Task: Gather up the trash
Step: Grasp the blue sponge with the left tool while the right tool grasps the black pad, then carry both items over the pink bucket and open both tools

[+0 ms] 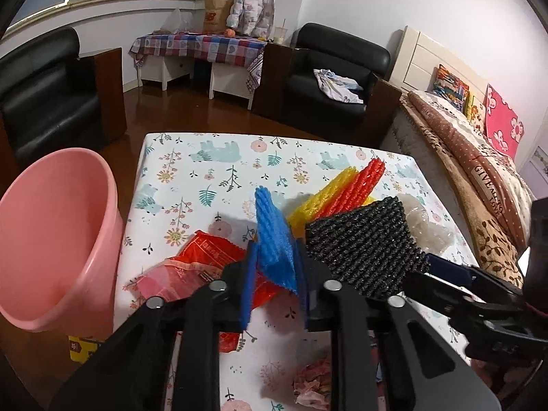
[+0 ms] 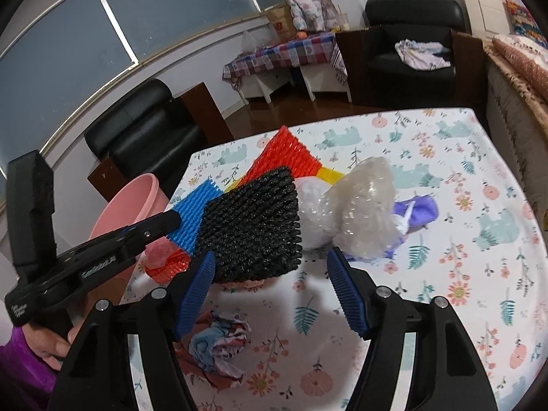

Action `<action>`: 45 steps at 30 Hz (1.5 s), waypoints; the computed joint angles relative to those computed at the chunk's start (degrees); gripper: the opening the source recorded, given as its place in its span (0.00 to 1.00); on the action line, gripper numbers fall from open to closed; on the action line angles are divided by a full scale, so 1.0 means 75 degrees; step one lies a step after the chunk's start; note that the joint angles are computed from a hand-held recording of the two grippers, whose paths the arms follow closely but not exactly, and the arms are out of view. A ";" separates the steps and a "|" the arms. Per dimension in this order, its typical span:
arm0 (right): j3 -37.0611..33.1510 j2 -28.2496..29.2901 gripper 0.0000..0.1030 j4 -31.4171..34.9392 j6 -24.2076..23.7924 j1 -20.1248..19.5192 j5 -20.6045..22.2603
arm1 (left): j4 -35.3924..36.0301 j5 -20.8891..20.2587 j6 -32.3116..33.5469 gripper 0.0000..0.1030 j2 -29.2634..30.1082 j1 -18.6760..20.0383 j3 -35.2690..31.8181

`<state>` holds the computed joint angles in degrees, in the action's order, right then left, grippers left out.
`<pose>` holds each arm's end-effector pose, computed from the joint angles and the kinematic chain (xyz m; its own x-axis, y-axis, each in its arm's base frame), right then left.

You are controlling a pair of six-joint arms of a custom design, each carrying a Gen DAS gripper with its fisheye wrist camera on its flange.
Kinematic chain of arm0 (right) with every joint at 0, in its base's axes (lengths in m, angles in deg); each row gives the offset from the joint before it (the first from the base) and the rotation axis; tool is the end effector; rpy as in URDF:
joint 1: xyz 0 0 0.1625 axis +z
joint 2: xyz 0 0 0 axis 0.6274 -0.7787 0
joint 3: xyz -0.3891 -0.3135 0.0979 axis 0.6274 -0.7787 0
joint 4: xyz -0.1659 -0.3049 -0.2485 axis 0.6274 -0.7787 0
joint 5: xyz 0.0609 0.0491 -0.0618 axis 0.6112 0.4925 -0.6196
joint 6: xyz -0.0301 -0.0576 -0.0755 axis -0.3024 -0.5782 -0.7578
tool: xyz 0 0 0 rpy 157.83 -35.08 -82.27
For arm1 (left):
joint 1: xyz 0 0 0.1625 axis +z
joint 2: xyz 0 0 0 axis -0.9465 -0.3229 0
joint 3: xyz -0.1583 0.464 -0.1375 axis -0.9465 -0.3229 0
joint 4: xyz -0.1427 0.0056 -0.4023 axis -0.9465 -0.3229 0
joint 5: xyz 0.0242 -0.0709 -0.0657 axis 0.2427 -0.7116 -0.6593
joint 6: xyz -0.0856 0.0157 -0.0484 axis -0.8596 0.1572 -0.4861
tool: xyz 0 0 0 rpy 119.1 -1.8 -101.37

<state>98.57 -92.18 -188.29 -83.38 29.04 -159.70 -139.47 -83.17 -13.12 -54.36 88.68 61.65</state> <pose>0.0137 -0.3446 0.3640 -0.9092 -0.2081 0.3606 -0.3853 0.7486 -0.5395 -0.4038 -0.3437 -0.0035 -0.8241 0.1784 -0.5377 0.4837 0.7157 -0.5039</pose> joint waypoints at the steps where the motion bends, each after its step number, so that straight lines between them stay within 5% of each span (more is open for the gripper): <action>1: -0.0023 0.0081 0.65 -0.0004 0.0058 0.0026 -0.0034 | -0.0018 -0.0015 0.0022 0.12 0.0004 -0.0004 -0.0001; 4: -0.0124 0.0202 0.53 0.0193 0.0230 0.0041 -0.0043 | -0.0191 -0.0025 0.0137 0.08 0.0021 -0.0052 0.0046; 9: -0.0124 0.0161 0.19 0.0355 0.0250 -0.0009 0.0051 | -0.0441 0.0084 0.0293 0.07 0.0026 -0.0186 0.0127; 12: -0.0049 0.0015 0.14 0.0261 0.0195 -0.0008 0.0113 | -0.0571 0.0125 0.0300 0.07 -0.0003 -0.0251 0.0183; 22: 0.0029 -0.0647 0.12 -0.0016 0.0022 0.0230 0.0389 | -0.0829 0.0576 0.0147 0.07 -0.0436 -0.0553 0.0506; 30: -0.0175 -0.0389 0.12 -0.0530 0.0203 0.1388 -0.0157 | -0.0383 0.1365 -0.0222 0.07 -0.1085 -0.0823 0.0802; 37: -0.0283 0.0498 0.12 -0.1160 0.0453 0.2763 -0.0764 | 0.1647 0.2186 -0.1876 0.07 -0.2068 -0.1127 0.1195; 45: -0.0533 0.1814 0.12 -0.1695 0.0708 0.4146 -0.1273 | 0.4733 0.2512 -0.4245 0.07 -0.3116 -0.1357 0.1433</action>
<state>94.57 -78.57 -201.00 -78.07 60.13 -169.24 -103.98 -64.33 -44.95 -77.73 78.50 72.39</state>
